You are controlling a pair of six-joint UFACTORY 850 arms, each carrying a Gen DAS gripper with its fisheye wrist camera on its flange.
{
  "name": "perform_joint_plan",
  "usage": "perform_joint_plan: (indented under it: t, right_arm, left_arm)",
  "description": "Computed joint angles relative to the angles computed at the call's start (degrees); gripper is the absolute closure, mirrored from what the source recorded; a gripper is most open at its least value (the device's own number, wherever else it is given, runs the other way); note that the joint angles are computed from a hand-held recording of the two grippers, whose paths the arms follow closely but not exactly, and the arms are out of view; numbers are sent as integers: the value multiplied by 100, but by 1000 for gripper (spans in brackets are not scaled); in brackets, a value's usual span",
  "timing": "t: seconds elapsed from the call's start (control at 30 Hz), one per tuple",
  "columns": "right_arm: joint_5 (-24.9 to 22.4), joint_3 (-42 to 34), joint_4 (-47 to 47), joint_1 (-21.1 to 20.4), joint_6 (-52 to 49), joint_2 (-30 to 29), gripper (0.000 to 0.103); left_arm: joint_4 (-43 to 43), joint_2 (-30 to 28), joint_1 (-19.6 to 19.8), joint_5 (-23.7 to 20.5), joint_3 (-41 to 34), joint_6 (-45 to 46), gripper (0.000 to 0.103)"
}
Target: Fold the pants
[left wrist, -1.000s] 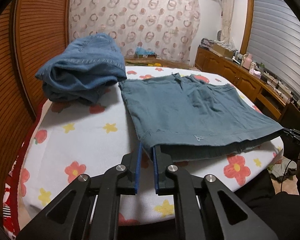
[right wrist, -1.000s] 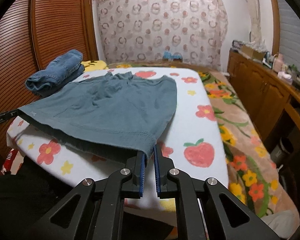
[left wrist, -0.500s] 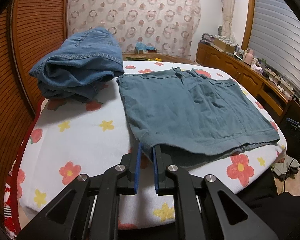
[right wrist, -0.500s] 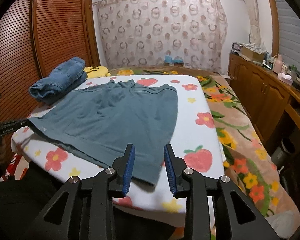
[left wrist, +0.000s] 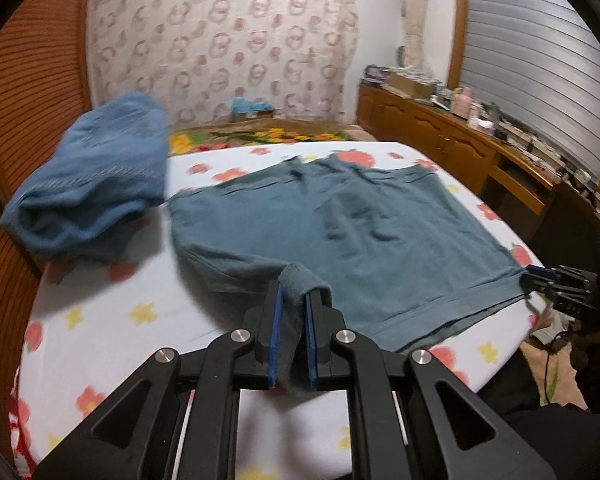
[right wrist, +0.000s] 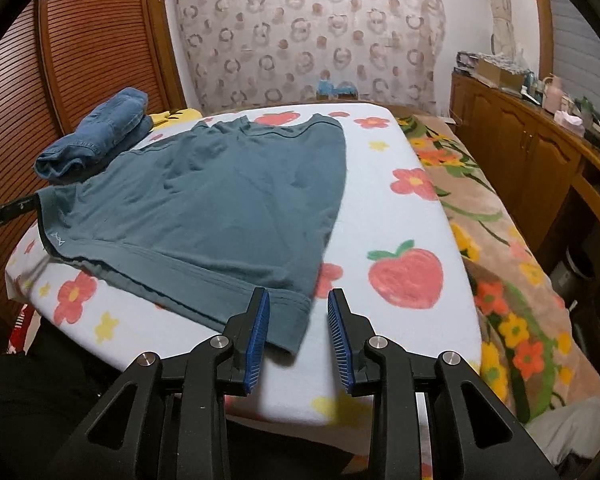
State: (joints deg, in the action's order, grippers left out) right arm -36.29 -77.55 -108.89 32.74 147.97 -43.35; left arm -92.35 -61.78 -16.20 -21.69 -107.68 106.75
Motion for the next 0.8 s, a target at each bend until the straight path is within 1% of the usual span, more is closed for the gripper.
perform_joint_plan:
  t: [0.2, 0.8]
  right_arm:
    - [0, -144, 130, 13, -187, -37, 72]
    - [-33, -27, -129, -21, 75, 21, 72]
  left_arm:
    - [449, -75, -211, -135, -219, -183, 91]
    - [1313, -168, -598, -260, -566, -679, 91]
